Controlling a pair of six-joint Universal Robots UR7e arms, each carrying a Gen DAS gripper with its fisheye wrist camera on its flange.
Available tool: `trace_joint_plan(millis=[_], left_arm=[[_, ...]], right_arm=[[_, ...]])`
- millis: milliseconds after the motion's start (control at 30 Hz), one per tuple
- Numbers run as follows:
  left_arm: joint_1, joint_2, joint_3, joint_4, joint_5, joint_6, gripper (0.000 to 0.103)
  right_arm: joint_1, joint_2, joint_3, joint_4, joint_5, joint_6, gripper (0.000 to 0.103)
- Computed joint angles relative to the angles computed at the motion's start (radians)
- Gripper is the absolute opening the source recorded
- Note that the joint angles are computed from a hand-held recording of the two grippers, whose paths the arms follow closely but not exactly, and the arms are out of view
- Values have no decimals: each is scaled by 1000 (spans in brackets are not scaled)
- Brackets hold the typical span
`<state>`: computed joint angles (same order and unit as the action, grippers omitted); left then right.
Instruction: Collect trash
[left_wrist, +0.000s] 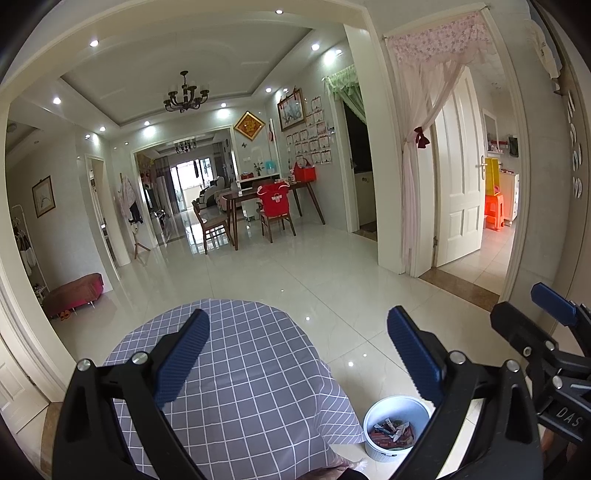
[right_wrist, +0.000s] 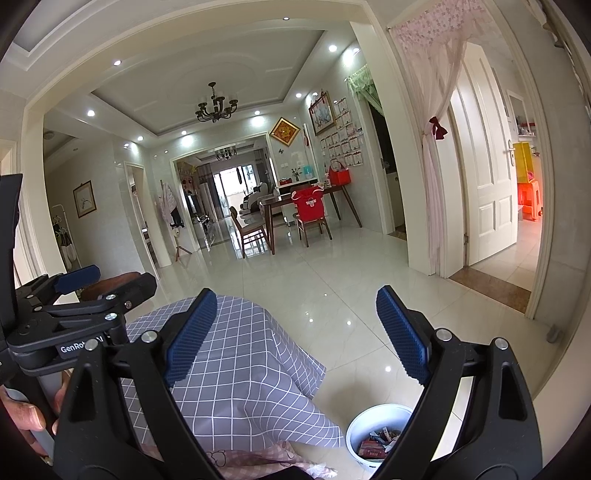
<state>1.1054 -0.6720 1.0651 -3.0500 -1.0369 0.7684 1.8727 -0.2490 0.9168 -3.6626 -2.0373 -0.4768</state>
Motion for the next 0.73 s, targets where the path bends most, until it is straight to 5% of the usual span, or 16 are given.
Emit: trace_joint_plan(millis=[467, 733], left_arm=[[23, 17, -66, 71, -14, -18, 95], [65, 88, -234, 196, 15, -57, 95]], right_arm=[[21, 89, -141, 93, -39, 11, 87], [40, 259, -462, 318, -87, 23, 87]])
